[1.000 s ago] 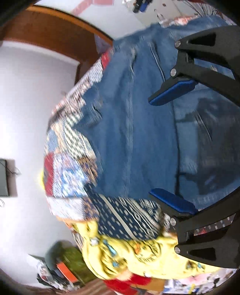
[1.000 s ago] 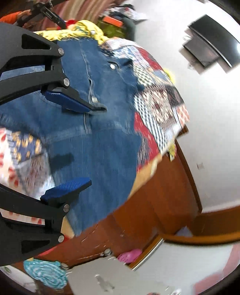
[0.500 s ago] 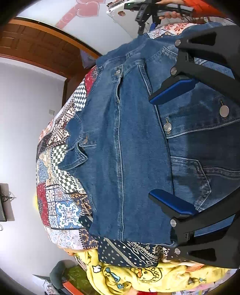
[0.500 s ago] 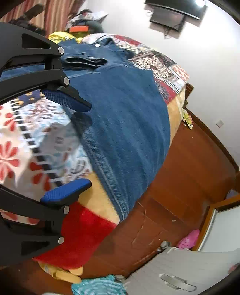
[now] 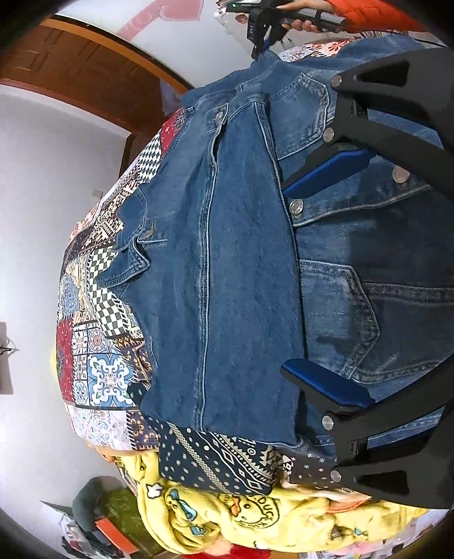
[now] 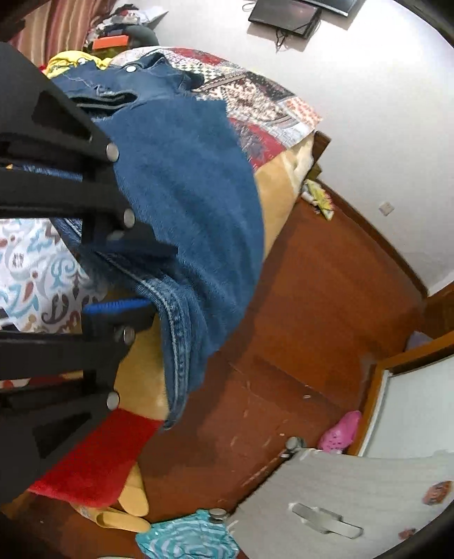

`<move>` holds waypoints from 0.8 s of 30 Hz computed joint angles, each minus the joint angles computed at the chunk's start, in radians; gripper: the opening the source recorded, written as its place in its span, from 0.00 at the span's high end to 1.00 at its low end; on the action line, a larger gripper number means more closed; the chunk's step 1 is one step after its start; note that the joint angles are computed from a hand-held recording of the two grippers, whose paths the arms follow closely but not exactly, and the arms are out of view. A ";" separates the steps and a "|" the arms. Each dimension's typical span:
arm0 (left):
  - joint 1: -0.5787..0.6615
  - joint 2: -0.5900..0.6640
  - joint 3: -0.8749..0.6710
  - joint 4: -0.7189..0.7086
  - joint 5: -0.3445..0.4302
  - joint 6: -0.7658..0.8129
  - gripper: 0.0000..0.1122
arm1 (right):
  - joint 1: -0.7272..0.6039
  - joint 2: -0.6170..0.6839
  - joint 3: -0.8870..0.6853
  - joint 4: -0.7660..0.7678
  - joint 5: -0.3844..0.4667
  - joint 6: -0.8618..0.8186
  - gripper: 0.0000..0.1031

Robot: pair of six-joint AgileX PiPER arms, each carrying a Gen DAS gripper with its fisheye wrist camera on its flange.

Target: Fold large clothes

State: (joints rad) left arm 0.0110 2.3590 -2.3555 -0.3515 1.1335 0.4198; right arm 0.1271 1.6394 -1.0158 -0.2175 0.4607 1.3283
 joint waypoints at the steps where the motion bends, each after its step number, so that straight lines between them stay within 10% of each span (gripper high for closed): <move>1: 0.005 -0.008 0.016 -0.006 -0.007 0.008 0.17 | 0.009 -0.010 -0.011 -0.026 0.016 0.016 0.91; 13: 0.053 -0.121 0.216 -0.078 -0.102 0.128 0.17 | 0.251 0.025 -0.527 -0.316 0.290 -0.062 0.94; 24: 0.105 -0.170 0.281 -0.120 -0.112 0.184 0.17 | 0.381 0.425 -0.995 0.064 0.364 -0.528 0.94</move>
